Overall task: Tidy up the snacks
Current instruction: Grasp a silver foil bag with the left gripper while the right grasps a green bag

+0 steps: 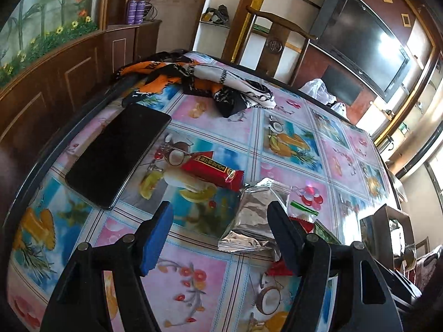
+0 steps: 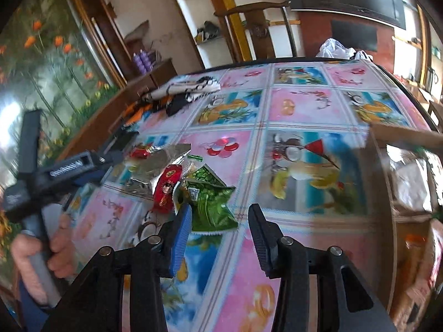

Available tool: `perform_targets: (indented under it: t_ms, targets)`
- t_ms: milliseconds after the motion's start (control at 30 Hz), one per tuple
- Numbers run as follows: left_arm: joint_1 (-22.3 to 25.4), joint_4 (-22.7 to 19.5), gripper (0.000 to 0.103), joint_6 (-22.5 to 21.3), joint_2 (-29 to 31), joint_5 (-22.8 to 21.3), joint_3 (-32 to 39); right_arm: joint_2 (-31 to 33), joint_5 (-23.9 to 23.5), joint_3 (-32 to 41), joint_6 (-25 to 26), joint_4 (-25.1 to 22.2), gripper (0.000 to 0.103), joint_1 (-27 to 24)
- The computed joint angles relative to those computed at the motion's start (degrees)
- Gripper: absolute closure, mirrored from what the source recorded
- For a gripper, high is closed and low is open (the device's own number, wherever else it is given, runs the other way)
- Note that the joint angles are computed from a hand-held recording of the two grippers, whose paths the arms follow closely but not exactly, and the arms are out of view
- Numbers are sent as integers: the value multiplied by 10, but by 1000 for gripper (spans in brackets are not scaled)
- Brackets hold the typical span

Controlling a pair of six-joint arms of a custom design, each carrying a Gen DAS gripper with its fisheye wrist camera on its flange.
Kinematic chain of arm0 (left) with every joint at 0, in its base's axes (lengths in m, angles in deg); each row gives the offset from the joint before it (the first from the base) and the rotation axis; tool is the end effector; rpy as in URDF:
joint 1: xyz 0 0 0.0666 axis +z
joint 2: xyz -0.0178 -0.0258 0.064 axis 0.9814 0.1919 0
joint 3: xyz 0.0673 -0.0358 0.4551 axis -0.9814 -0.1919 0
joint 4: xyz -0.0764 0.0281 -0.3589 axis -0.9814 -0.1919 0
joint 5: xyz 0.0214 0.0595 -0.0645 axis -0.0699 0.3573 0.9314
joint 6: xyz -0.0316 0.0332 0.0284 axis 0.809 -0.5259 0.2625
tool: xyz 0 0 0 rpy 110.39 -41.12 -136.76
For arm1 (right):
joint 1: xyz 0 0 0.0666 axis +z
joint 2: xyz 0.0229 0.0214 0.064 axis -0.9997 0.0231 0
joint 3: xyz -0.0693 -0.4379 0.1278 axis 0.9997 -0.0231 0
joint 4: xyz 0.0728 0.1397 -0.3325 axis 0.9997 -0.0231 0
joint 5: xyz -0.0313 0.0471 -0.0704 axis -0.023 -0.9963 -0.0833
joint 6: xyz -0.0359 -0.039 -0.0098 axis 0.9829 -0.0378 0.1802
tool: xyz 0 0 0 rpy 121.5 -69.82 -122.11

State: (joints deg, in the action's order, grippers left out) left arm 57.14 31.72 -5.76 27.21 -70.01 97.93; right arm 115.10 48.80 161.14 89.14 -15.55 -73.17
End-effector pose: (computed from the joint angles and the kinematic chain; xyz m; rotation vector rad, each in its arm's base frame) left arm 0.6151 -0.2295 0.2668 -0.8787 2.2476 -0.0278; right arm 0.6907 0.2101 0.2597 -0.7872 2.3398 0.7027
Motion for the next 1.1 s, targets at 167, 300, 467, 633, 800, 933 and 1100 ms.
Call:
perform_targets:
  t_ms: [167, 300, 467, 633, 800, 933, 1100]
  targets:
    - [-4, -16, 26, -30, 12, 2, 23, 13, 42, 14, 24, 7, 49, 21]
    - [-4, -31, 26, -38, 23, 13, 38, 25, 53, 21, 31, 4, 52, 30]
    - [-3, -62, 26, -43, 41, 9, 63, 27, 46, 11, 31, 24, 67, 26]
    - [-11, -126, 26, -74, 78, -17, 123, 24, 19, 13, -6, 38, 76, 7]
    - [-12, -151, 25, -93, 101, -28, 155, 13, -4, 7, -27, 50, 76, -2]
    - [-9, -144, 25, -92, 104, -26, 157, 4, -10, -4, -27, 63, 76, -2]
    - [-6, -143, 25, -95, 108, -4, 159, 5, -10, -3, -30, 60, 76, -2]
